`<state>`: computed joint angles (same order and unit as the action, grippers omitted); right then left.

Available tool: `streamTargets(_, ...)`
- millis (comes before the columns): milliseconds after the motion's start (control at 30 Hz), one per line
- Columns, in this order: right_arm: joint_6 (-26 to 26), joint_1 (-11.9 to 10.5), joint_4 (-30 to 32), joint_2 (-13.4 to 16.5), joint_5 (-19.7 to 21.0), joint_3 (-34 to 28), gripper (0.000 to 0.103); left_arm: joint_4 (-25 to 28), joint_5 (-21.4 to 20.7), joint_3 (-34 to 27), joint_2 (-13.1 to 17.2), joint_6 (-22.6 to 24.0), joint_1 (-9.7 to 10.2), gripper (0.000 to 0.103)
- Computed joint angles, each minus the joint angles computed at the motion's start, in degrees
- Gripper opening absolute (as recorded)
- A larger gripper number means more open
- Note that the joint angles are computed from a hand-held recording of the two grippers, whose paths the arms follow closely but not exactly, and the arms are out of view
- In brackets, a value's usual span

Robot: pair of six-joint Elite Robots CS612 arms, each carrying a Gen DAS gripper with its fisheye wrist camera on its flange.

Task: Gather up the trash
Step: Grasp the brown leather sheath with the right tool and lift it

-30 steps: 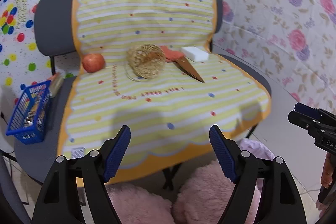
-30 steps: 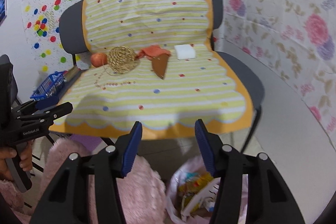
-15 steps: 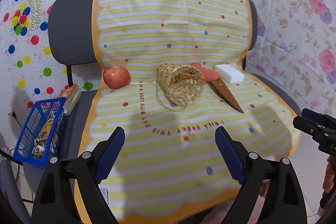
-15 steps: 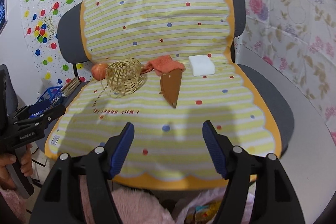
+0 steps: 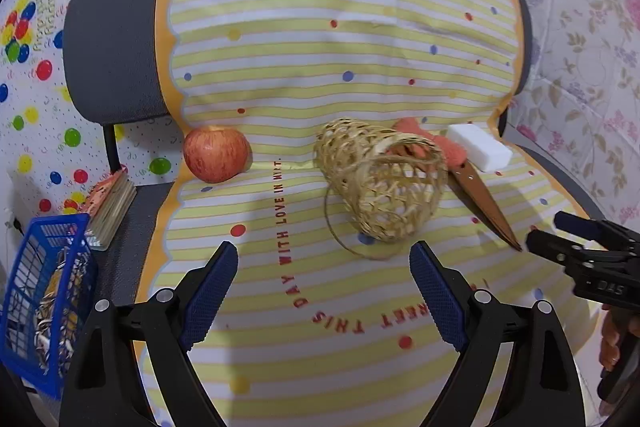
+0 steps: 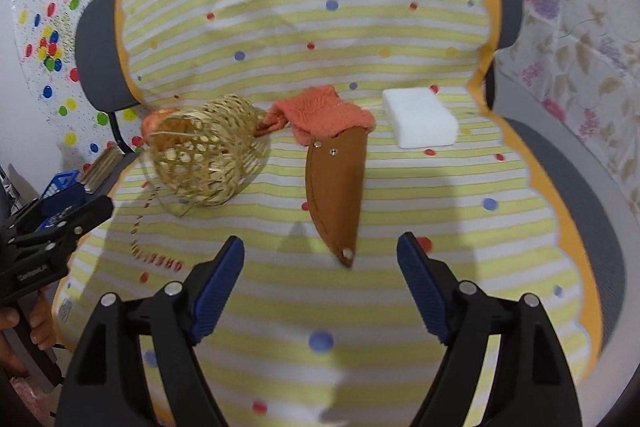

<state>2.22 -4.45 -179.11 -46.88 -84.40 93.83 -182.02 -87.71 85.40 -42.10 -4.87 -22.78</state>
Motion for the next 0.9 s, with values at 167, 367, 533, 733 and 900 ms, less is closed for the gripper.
streamTargets(167, 0.7, 0.0, 4.9, 3.5, 0.9, -5.9, 0.077, 1.8, -0.9, -2.6, 1.5, 0.2, 0.36, 0.087)
streamTargets(367, 3.8, -0.5, 10.6, 6.4, 1.9, -11.1, 0.070, 2.8, -1.8, -4.1, 2.4, 0.8, 0.47, 0.087)
streamTargets(533, 4.6, -0.6, 11.1, 7.1, 2.3, -12.2, 0.051, 3.4, -1.9, -3.8, 2.3, 0.5, 0.46, 0.087)
streamTargets(733, 1.5, 0.1, 6.2, 4.6, 0.1, -7.8, 0.049, 2.4, -1.8, -2.6, 1.7, 1.1, 0.16, 0.087)
streamTargets(900, 0.0, 0.6, 2.3, 1.0, -2.2, -2.2, 0.049, 1.6, -1.7, -2.5, 1.7, 0.8, -0.25, 0.085)
